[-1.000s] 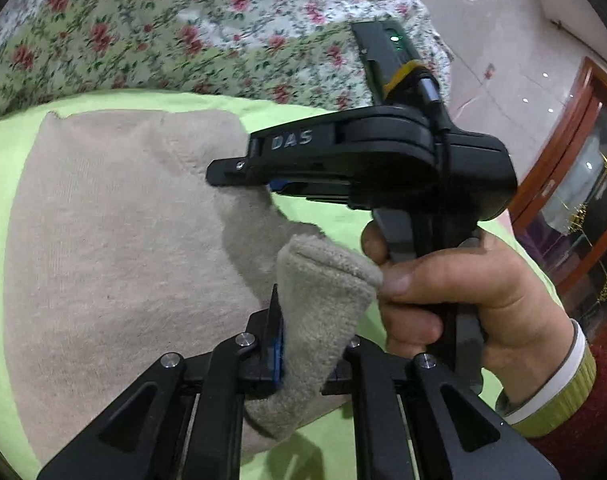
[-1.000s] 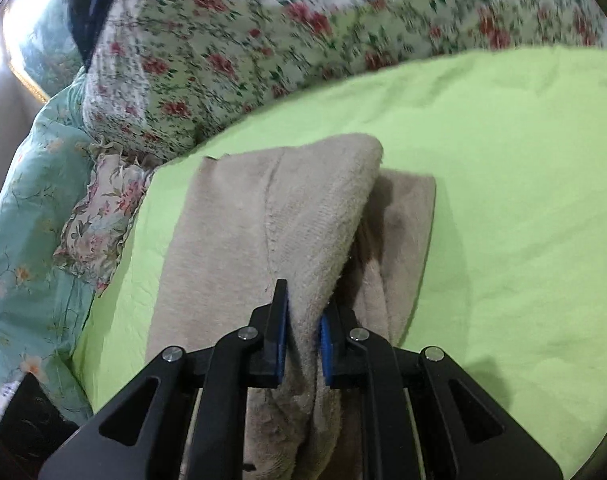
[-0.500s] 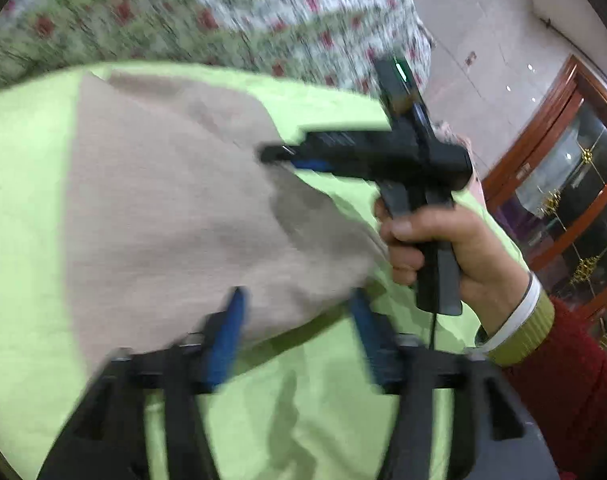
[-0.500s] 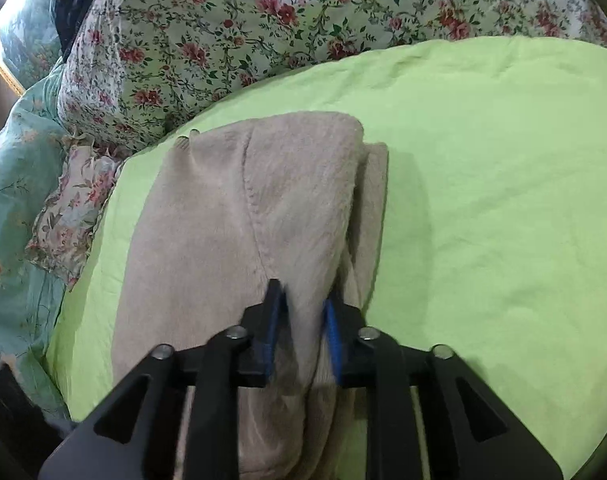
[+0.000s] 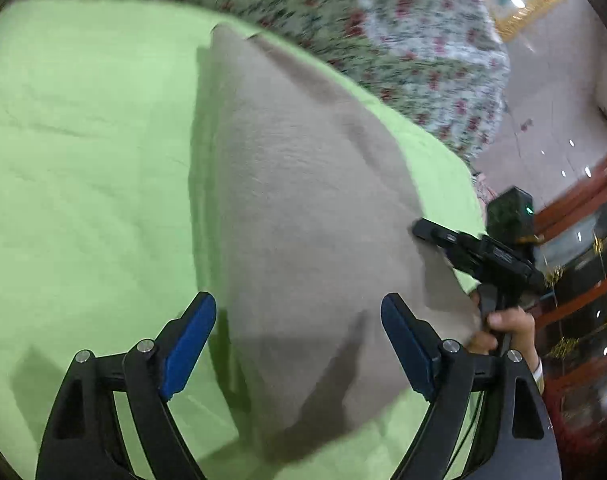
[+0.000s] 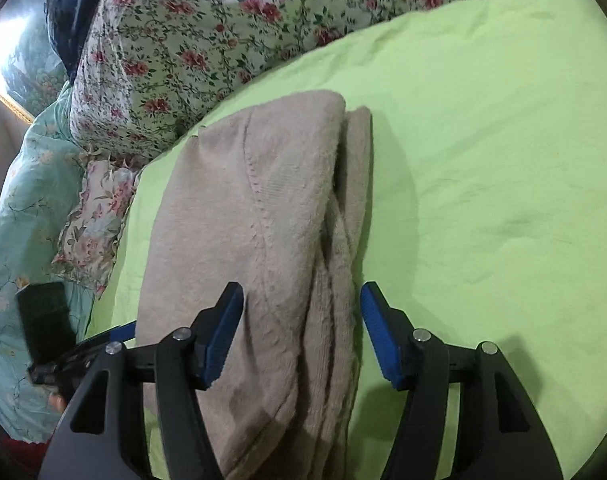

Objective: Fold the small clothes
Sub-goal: 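Lift the sweater side with both tools and fold it over the body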

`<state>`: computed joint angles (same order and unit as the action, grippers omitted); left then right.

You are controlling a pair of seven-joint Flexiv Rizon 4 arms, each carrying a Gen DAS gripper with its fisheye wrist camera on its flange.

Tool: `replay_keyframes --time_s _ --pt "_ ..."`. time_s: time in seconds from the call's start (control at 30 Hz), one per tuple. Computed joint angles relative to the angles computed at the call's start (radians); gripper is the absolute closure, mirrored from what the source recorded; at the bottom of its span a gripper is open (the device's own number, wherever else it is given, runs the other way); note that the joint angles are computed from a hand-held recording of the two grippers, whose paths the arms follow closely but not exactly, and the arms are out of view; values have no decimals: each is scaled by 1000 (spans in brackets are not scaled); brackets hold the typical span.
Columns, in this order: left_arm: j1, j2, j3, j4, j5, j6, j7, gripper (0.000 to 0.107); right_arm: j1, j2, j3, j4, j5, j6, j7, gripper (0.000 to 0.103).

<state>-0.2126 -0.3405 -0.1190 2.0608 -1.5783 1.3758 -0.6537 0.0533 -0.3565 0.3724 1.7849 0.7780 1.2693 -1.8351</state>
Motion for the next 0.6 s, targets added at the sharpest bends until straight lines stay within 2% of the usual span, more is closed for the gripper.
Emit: replay_keyframes --time_s 0.1,0.17,0.2,0.23,0.27,0.3,0.33,0.37,0.43,0.5,0.6 --pt "58 -62 -5 -55 29 -102 -41 20 -42 -50 20 -72 62 -67 -36 41" --pt "76 -87 -19 -85 -14 -122 -10 19 -51 -81 19 -107 85 -104 -34 42" --pt "73 -97 -19 -99 -19 -107 2 20 -49 -89 17 -117 91 -106 -36 46" --pt "63 -109 -15 -111 9 -73 -15 30 -35 -96 11 -122 81 -101 -32 52" --pt "58 -113 -15 -113 30 -51 -22 48 -26 -100 8 -123 72 -96 -28 57" --pt "52 -119 -14 -117 78 -29 -45 49 -22 -104 11 -125 72 -90 -33 67" --pt "51 -115 -23 -115 81 -5 -43 56 -13 -103 12 -121 68 -73 -35 72" --pt "50 -105 -33 -110 70 14 -22 62 4 -94 8 -107 54 -44 -26 73" --pt "41 -60 -36 -76 61 37 1 66 -21 -87 43 -109 91 -31 -57 75" --pt "20 15 -34 -22 -17 56 67 67 -53 -68 93 -114 168 -32 -127 75" --pt "-36 135 13 80 -69 108 113 67 -21 -48 120 -128 229 -48 -198 75"
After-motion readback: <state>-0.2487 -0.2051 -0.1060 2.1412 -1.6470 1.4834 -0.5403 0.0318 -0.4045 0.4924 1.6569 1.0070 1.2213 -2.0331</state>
